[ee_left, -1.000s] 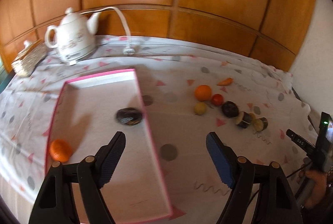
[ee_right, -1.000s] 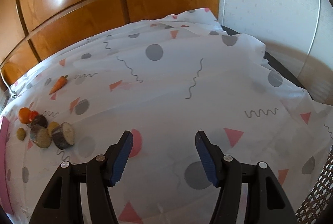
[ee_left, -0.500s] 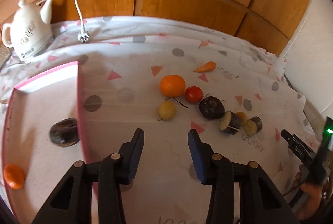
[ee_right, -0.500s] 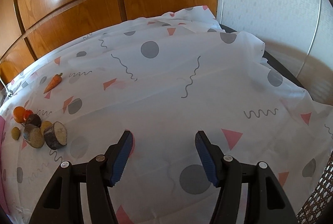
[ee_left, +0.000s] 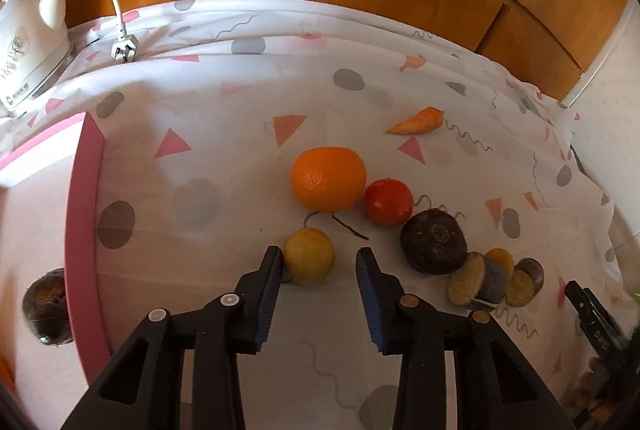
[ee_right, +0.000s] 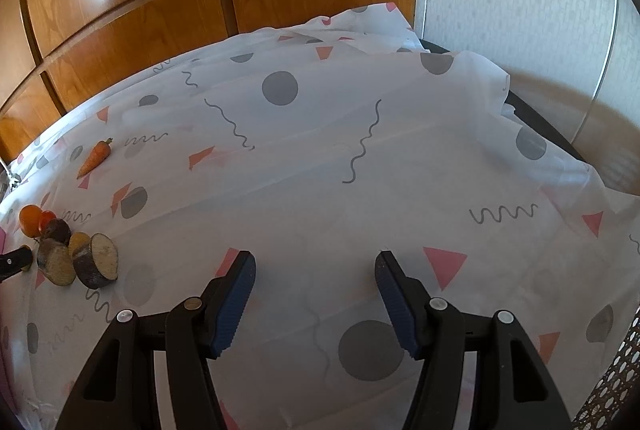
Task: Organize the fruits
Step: 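Reach the left gripper to the small yellow fruit and close on it, then carry the yellow fruit into the tray with the left gripper and release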
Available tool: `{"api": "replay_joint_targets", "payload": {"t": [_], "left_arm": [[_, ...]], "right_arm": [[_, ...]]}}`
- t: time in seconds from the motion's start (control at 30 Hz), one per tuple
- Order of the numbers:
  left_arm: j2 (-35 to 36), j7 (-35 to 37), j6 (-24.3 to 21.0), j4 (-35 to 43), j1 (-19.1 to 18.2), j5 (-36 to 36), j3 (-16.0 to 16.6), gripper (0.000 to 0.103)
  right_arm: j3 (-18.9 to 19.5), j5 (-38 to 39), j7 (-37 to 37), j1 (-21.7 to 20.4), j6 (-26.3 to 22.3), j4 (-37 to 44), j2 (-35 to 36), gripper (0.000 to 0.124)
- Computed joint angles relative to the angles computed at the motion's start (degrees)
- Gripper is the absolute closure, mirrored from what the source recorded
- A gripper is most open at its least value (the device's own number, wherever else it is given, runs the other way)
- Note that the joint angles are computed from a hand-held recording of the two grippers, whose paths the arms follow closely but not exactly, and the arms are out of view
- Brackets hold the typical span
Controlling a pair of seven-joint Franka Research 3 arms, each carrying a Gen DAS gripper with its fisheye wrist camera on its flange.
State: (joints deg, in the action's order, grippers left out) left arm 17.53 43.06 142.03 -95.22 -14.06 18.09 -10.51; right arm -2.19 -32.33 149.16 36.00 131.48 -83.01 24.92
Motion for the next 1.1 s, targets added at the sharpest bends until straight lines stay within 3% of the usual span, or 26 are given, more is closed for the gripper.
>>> {"api": "replay_joint_targets", "payload": {"t": [0.07, 0.17, 0.53, 0.83, 1.1], "left_arm": [[0.2, -0.1, 0.0, 0.2, -0.2, 0.6, 0.1, 0.065], [0.2, -1.2, -0.1, 0.1, -0.6, 2.1, 0.7, 0.077], [-3.0, -1.9, 2.4, -4.3, -0.1, 2.6, 0.2, 0.077], [-10.7, -4.1, 4.2, -12.4, 0.5, 2.1, -0.7, 0.077], [-20.4, -9.7, 7.5, -20.2, 1.4, 7.6, -1.3, 0.077]], "right_arm": [[-0.1, -0.1, 0.1, 0.0, 0.0, 0.0, 0.1, 0.061], [-0.1, -0.1, 0.1, 0.0, 0.0, 0.0, 0.0, 0.061], [-0.1, -0.3, 0.6, 0.1, 0.2, -0.2, 0.0, 0.061], [-0.4, -1.8, 0.8, 0.5, -0.3, -0.3, 0.1, 0.061], [-0.3, -2.9, 0.9, 0.6, -0.5, -0.6, -0.1, 0.060]]}}
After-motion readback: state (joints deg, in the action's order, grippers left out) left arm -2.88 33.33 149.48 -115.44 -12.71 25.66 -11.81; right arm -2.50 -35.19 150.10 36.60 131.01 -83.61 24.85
